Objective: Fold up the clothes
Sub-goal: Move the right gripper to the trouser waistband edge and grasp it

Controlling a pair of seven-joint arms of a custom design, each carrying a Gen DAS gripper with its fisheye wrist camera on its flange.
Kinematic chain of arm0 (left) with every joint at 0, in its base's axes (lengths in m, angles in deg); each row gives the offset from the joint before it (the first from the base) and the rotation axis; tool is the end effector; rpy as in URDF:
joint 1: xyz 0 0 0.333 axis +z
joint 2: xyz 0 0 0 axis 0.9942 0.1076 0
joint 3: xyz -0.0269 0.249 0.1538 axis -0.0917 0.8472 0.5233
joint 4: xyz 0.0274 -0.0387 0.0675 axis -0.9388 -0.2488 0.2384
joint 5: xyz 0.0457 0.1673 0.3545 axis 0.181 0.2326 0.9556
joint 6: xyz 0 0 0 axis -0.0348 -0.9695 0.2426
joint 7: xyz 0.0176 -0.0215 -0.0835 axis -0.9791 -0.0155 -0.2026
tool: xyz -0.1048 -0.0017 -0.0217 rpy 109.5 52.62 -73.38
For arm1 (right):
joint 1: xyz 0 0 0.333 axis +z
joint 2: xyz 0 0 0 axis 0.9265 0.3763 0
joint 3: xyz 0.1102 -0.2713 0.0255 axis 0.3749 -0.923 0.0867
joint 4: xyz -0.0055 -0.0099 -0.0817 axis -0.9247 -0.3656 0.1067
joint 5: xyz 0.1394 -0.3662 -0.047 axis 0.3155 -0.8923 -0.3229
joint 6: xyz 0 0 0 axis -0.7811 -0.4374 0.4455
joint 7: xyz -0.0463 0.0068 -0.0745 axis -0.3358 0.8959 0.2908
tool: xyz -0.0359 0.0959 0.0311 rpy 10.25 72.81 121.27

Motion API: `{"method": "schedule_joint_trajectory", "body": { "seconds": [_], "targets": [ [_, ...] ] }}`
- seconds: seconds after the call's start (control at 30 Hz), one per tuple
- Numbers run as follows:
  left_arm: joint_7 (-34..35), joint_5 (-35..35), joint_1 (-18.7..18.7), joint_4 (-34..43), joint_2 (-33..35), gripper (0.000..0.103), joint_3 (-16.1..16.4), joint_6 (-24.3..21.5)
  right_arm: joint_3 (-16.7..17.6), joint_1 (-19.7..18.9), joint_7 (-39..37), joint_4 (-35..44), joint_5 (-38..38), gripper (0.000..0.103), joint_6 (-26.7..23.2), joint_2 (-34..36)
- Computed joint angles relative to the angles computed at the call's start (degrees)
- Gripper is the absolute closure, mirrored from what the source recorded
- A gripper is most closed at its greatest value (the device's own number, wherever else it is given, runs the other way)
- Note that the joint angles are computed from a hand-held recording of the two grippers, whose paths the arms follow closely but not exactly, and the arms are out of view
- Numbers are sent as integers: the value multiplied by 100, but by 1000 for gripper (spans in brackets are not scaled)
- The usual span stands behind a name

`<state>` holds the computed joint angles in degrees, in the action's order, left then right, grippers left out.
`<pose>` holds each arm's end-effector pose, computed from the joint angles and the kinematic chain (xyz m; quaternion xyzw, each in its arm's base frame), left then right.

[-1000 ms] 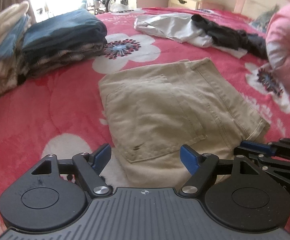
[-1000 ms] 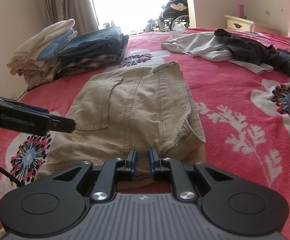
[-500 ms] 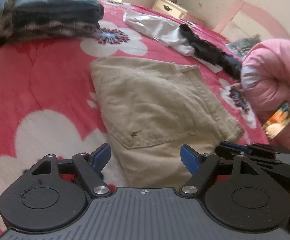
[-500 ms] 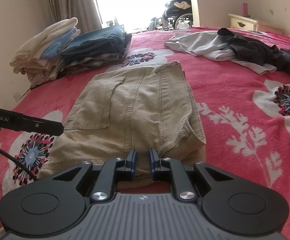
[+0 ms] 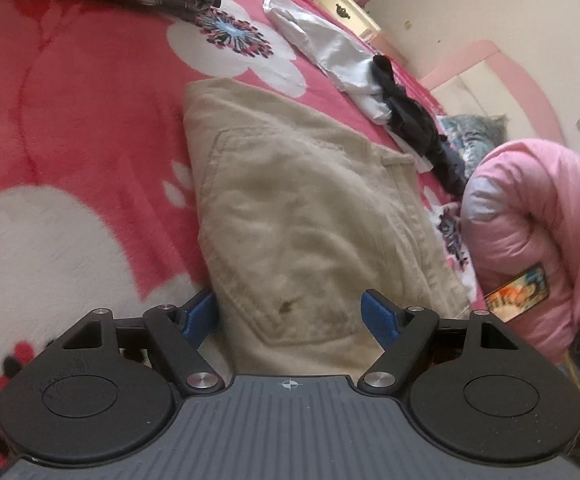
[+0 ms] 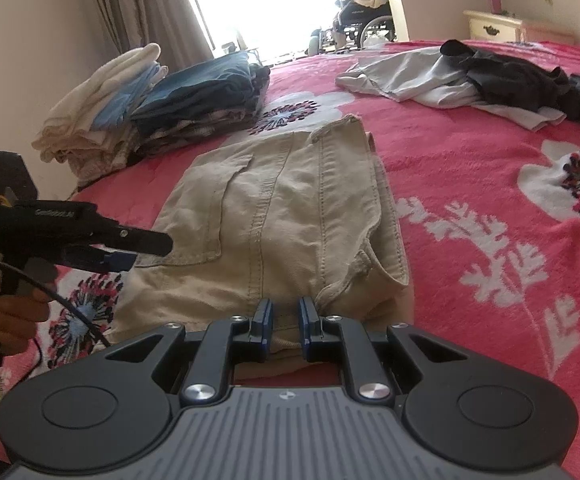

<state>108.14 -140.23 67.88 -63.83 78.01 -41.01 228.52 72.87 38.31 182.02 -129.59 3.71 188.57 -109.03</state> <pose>0.5173 -0.3673 0.3345 0.5514 -0.7152 0.4072 0.1367 0.3518 0.2995 0.3496 -0.6224 0.6640 -0.1655 0.3798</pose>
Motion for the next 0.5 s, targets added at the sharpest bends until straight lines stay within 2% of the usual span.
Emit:
{"method": "schedule_joint_trajectory", "body": {
  "seconds": [0.2, 0.27, 0.3, 0.37, 0.4, 0.43, 0.5],
  "targets": [
    [73, -359, 155, 405, 357, 24, -57, -287, -236, 113, -312, -170, 213, 89, 494, 336],
    [107, -444, 172, 529, 473, 23, -80, -304, -409, 215, -459, -238, 284, 89, 717, 506],
    [147, -494, 181, 578, 521, 22, -100, -295, -529, 296, -528, -269, 302, 88, 821, 595],
    [268, -559, 179, 614, 557, 18, -139, -250, -1133, 771, -632, -311, 156, 87, 927, 657],
    [328, -563, 170, 613, 556, 17, -150, -222, -1359, 937, -673, -335, 102, 83, 1012, 621],
    [354, -534, 152, 605, 547, 17, -150, -196, -1384, 907, -778, -418, 239, 80, 1319, 484],
    [314, -406, 115, 593, 523, 17, -129, -180, -1460, 831, -954, -544, 517, 62, 1962, 377]
  ]
}}
